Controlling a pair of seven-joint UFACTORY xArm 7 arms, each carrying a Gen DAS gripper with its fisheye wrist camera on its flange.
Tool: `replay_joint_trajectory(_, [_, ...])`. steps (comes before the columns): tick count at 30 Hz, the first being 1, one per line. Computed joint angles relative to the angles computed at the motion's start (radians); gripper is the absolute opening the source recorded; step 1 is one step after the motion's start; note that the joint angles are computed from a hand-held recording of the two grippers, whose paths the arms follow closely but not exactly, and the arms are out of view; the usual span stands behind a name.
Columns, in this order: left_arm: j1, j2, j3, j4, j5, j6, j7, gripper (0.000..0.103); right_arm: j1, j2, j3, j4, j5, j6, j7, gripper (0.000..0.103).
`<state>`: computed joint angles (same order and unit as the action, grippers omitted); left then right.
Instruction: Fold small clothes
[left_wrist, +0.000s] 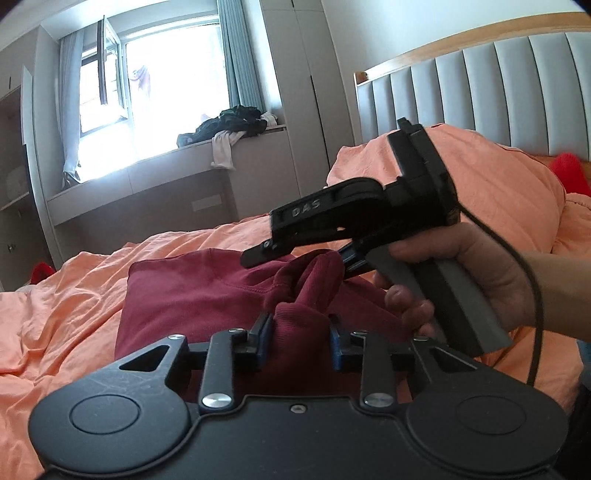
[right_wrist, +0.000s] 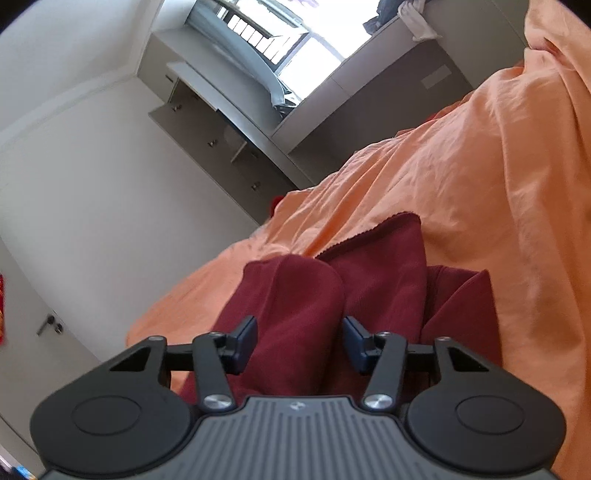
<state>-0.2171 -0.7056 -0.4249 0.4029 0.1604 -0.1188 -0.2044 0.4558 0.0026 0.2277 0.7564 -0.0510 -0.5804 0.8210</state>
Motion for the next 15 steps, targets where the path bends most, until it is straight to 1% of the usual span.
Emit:
replay_joint_trajectory(1, [-0.011,0.001,0.009,0.0,-0.004,0.004,-0.003,0.03,0.007,-0.002,0.007,0.001,0.039,0.003,-0.034,0.042])
replay_joint_trajectory(2, [-0.021,0.001,0.017,-0.001,-0.009,0.006,-0.007,0.029,0.016,-0.001,0.014,0.003,0.084,0.0,-0.074,0.035])
replay_joint_trajectory(3, [-0.029,0.002,0.026,-0.002,-0.014,0.004,-0.013,0.028,0.026,-0.005,0.023,0.002,0.148,0.0,-0.127,0.023])
replay_joint_trajectory(4, [-0.035,0.003,0.033,-0.002,-0.018,0.003,-0.017,0.025,0.034,-0.006,0.028,0.002,0.186,-0.007,-0.161,0.015])
replay_joint_trajectory(6, [-0.038,0.009,0.032,0.004,-0.022,0.006,-0.025,0.023,0.046,-0.011,0.035,-0.005,0.251,-0.035,-0.222,0.008])
replay_joint_trajectory(8, [-0.039,0.012,0.028,0.011,-0.023,0.008,-0.03,0.021,0.058,-0.028,0.045,-0.015,0.314,-0.06,-0.291,0.007])
replay_joint_trajectory(10, [-0.037,0.017,0.017,0.015,-0.02,-0.002,-0.032,0.02,0.07,-0.053,0.065,-0.022,0.417,-0.078,-0.404,0.007])
replay_joint_trajectory(13, [-0.008,0.029,-0.03,0.029,-0.014,-0.019,-0.04,0.02,0.076,-0.092,0.085,-0.04,0.51,-0.093,-0.492,0.007])
replay_joint_trajectory(15, [-0.002,0.047,-0.053,0.044,-0.016,-0.017,-0.05,0.02,0.074,-0.112,0.101,-0.052,0.572,-0.099,-0.547,0.007])
